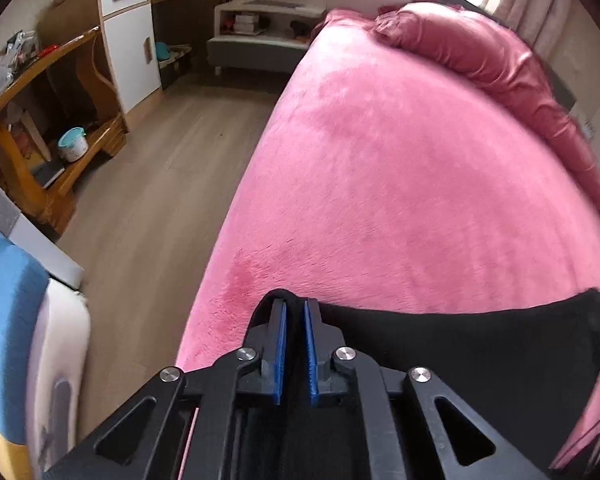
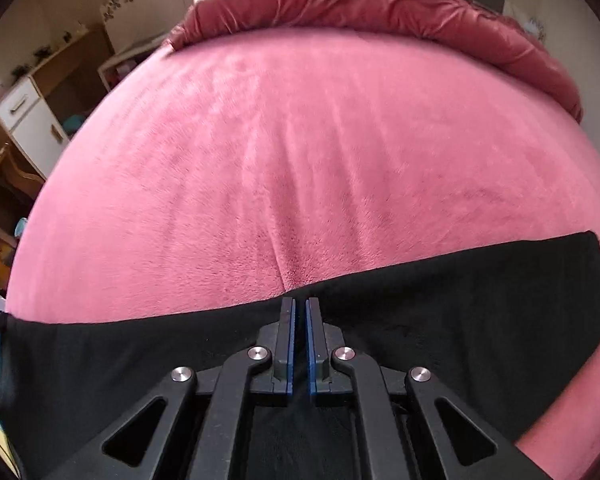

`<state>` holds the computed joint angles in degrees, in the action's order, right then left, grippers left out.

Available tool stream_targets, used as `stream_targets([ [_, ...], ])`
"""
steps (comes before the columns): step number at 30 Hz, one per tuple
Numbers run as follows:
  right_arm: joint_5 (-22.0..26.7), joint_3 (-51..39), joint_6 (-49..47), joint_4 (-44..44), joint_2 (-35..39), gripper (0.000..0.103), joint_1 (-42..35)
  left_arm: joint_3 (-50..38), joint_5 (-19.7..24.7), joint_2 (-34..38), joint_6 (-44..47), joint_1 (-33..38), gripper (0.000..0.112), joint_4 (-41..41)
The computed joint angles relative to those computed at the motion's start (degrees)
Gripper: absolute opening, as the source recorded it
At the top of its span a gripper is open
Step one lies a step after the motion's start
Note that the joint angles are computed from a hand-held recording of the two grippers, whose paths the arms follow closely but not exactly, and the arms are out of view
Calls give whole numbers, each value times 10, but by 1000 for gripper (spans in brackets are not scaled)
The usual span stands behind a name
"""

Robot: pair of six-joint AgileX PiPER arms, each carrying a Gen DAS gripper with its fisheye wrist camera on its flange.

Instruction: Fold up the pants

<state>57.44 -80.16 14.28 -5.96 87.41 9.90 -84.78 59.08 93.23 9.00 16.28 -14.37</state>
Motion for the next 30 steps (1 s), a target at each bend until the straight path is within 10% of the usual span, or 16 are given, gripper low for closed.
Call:
stream_targets([
  [13,41,52,-25,43,-120,5,-5,76,34,-143,152,65,5,-153],
  [17,19,43,6,32,-76,60,1,72,47,-151,176,84,5,-175],
  [18,10,39,19,24,-63,61,3,72,49,-153,186,88,5,-183],
  [23,18,-6,64,-14,34,58,6,74,66,-162,235,116,5,-230],
  [28,9,-12,43,-30,63,5,14,70,83,-173,247,131,5,-260],
  [30,-2,-4,44,-29,42,5,14,65,89,-175,245,136,4,-265],
])
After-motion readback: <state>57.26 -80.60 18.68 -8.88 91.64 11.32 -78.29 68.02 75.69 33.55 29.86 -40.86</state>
